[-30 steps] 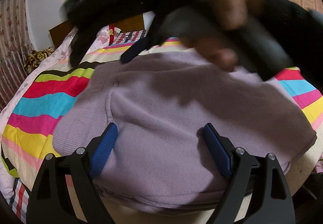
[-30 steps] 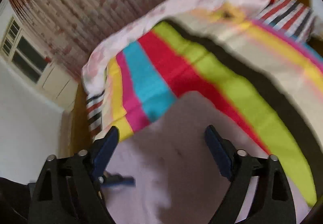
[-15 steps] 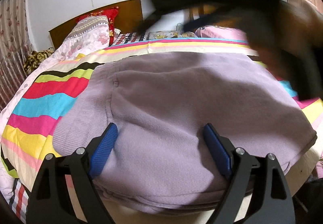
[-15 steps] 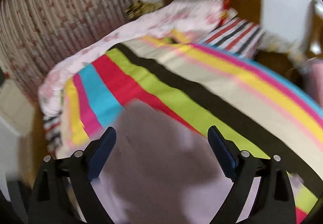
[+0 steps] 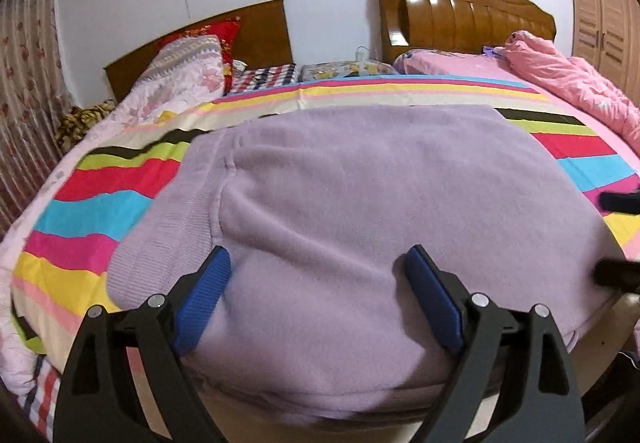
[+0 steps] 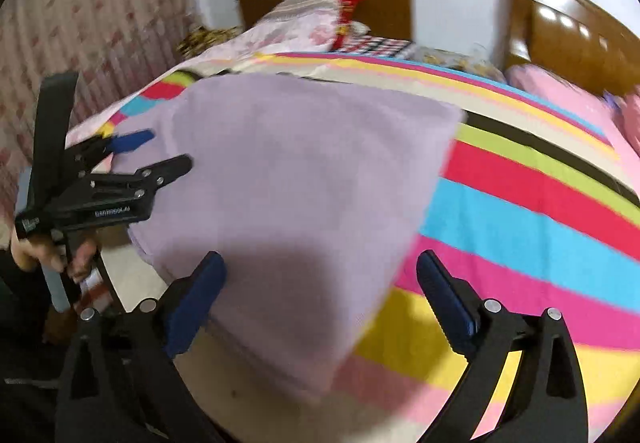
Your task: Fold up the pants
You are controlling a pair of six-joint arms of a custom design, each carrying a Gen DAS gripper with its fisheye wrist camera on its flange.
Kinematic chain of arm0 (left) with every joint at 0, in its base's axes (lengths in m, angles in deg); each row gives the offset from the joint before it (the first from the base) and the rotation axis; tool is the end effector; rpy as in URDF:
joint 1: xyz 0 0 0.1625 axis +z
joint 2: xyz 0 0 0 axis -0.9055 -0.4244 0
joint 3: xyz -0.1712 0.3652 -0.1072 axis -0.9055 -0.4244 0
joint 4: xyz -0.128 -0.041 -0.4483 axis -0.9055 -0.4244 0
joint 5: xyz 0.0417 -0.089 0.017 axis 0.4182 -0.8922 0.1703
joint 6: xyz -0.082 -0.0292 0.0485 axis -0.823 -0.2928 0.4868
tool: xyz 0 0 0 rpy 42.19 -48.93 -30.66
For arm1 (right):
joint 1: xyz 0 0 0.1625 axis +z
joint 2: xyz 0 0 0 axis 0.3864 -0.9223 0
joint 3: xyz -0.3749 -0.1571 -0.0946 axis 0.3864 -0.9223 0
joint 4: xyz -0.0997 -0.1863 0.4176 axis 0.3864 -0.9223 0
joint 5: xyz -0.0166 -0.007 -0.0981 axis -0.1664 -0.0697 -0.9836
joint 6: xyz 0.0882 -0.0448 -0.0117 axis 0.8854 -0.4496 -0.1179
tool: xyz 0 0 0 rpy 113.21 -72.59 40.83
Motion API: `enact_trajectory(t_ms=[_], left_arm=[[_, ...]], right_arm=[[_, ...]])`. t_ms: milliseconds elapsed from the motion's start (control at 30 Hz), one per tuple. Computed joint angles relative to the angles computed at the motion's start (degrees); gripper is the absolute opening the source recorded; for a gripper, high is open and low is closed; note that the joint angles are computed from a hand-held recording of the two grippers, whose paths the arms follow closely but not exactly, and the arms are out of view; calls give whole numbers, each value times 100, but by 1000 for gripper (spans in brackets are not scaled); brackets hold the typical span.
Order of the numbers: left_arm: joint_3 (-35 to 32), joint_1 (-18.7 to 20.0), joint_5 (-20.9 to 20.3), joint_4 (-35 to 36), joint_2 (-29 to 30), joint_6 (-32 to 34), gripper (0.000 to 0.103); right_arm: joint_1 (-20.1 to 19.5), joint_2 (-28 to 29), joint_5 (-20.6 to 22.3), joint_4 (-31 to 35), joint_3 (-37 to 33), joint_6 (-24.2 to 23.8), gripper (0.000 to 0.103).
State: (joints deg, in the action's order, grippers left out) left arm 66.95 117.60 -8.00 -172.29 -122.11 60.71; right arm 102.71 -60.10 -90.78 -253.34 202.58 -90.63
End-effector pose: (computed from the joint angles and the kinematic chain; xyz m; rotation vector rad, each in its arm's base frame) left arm -0.0554 -0.4232 0.3319 0.7090 2.0960 -0.9040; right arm 0.3638 -0.3951 0.0247 0.6733 -2.3390 0.8706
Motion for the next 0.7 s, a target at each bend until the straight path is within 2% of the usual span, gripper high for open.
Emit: enact_trajectory(t_ms=[67, 133, 167, 233, 267, 367, 433, 567, 600, 700], left_arm=[[160, -292, 396, -170, -79, -8, 93], [302, -477, 807, -789, 5, 193, 99], [271, -456, 956, -775, 44, 70, 100], [127, -175, 742, -259, 23, -359, 101], [124, -115, 611, -237, -35, -319, 101], [138, -271, 803, 148, -208, -329, 101], [191, -521, 1093, 496, -457, -610, 101], [308, -1203, 1101, 1691, -1443, -1377, 101], [338, -1404, 1222, 1900, -1583, -1536, 101], [526, -2275, 2004, 2361, -1949, -1977, 101]], right_arm=[[194, 241, -176, -753, 10, -599, 94], [221, 312, -42, -1042, 71, -825, 94], [169, 325, 17, -878, 89, -728, 94], [5, 359, 89, -361, 90, -402, 94], [-41, 374, 34, -239, 99, -263, 94], [-7, 270, 63, -529, 206, -293, 94], [111, 225, 84, -885, 281, -442, 94], [457, 175, 109, -1759, 453, -819, 95], [561, 224, 9, -2042, 443, -1017, 95], [880, 489, -331, -2881, 271, -1651, 98]])
